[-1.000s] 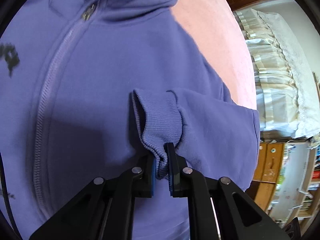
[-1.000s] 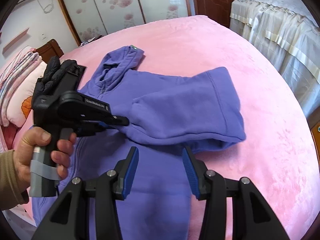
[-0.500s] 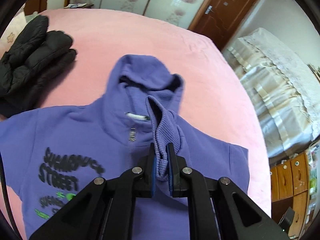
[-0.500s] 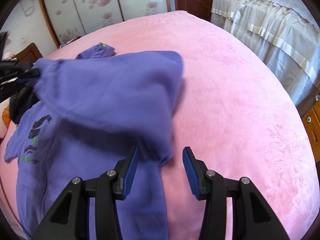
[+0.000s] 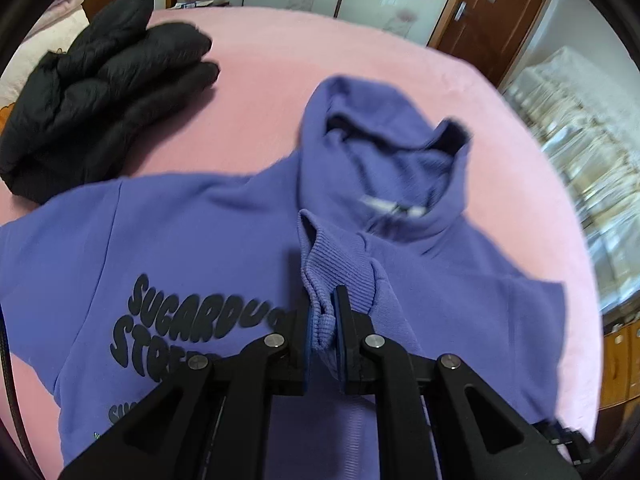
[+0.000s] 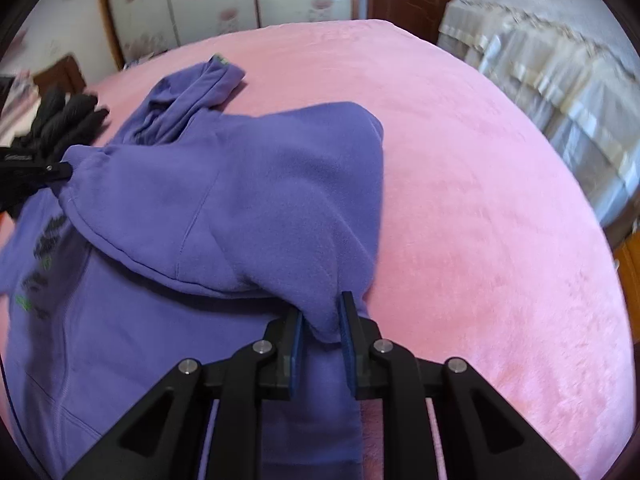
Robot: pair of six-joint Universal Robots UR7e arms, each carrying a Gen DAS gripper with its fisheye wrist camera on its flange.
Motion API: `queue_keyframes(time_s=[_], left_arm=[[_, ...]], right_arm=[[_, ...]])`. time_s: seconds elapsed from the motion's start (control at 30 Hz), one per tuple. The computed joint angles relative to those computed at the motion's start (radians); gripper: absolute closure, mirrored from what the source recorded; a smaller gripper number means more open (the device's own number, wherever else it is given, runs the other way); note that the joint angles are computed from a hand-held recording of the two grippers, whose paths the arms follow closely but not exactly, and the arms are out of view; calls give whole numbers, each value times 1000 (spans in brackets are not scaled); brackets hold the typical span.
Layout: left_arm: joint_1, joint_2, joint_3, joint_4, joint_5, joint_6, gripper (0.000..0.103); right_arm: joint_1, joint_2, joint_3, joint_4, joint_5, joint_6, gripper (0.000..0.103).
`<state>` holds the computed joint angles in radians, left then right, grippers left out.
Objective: Fold large clothes
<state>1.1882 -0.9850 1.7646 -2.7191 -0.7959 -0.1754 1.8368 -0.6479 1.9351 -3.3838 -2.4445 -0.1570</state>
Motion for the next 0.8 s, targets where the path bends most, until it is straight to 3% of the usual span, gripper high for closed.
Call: queue_keyframes(time_s=[0.1,0.3,0.53,0.63,0.8], left_arm=[[23,25,-12,40,27,-20,95],[28,44,-7,-7,56,30,95],[12,15,35,-75,91,61,95],[19,2,40,-73,92,36,95],[35,6,24,-36,73,21,95]], right_arm=[[7,8,-13,25,-25,5,82],[24,-3,-12,64,-41,20,80],[43,-56,1,38,51,63,79],[44,-61,-8,83,73,77,79],[45,-42,-8,152,-7,83,72]])
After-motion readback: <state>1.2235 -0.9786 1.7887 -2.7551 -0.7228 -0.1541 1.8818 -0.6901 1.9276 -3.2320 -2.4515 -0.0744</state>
